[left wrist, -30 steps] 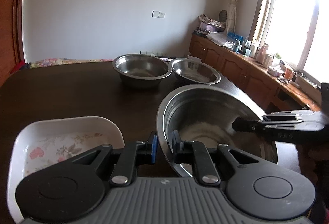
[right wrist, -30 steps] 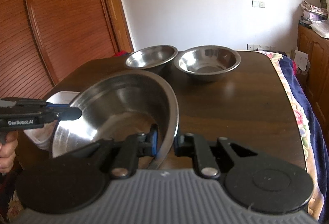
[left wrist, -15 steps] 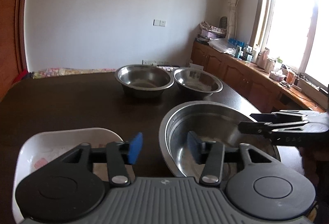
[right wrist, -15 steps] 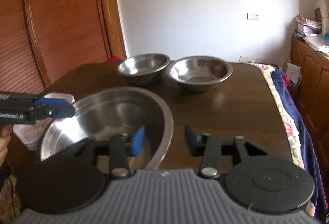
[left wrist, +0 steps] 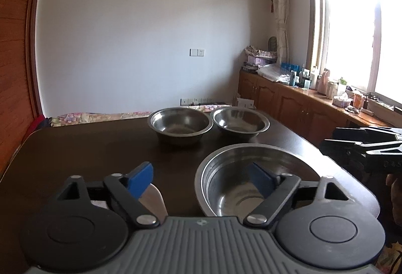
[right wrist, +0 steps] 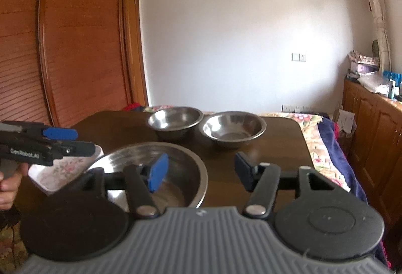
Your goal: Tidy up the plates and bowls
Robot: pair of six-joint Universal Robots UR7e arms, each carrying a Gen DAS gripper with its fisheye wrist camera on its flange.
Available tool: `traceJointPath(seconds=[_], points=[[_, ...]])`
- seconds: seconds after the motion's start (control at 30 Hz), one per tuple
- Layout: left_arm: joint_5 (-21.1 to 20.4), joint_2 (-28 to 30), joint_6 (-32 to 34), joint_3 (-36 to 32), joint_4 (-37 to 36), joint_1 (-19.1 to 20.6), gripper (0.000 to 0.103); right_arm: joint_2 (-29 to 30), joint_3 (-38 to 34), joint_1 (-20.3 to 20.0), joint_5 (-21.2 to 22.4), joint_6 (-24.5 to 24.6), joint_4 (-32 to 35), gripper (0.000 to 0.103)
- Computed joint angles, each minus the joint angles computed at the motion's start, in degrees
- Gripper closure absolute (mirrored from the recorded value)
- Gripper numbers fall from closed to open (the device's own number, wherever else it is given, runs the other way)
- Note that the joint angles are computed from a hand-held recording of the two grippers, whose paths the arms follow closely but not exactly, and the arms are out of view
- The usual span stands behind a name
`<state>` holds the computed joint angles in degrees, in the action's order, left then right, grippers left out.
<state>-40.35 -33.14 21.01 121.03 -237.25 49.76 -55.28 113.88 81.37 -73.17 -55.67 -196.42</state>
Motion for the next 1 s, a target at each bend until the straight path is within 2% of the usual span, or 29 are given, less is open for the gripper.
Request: traceJointPath(seconds=[0.07, 0.13, 0.27, 0.33, 0.53, 0.77, 1.0], points=[[-0.15, 0.13, 0.26, 0.27, -1.14, -0.28, 0.003, -0.06, 0.51, -0.17, 0.86, -0.07, -1.09, 0.03], [-0.37, 0.11, 0.43, 0.45, -1.99, -0.42, 0.0, -0.2, 1.05, -0.37, 1.73, -0.13, -2.07, 0.014], [0.02, 0.08, 1.63, 0.46, -3.14, -0.67, 0.0, -0.39, 1.41, -0.62, 3.25, -0.41, -2.9, 0.01], [0.08, -0.19, 2.02, 0.36, -2.99, -0.6, 0.0, -0.25, 1.46, -0.59, 3.5, -0.77, -3.73, 0.0], [-0.04, -1.02, 2.82, -0.45, -1.68, -0.31, 0.0, 0.41, 0.35, 0.16, 2.99, -0.98, -5.51, 0.0], [-0.99, -2.66, 3.74, -2.74, 2.13, 0.95, 0.0, 0.38, -2.6, 1.76, 2.76, -3.55, -1.99, 0.0], [-2.68, -5.01, 3.11, -5.45, 9.12, 2.78, 0.0, 0.99, -6.26, 3.26, 1.88, -5.62, 3.34, 0.0]])
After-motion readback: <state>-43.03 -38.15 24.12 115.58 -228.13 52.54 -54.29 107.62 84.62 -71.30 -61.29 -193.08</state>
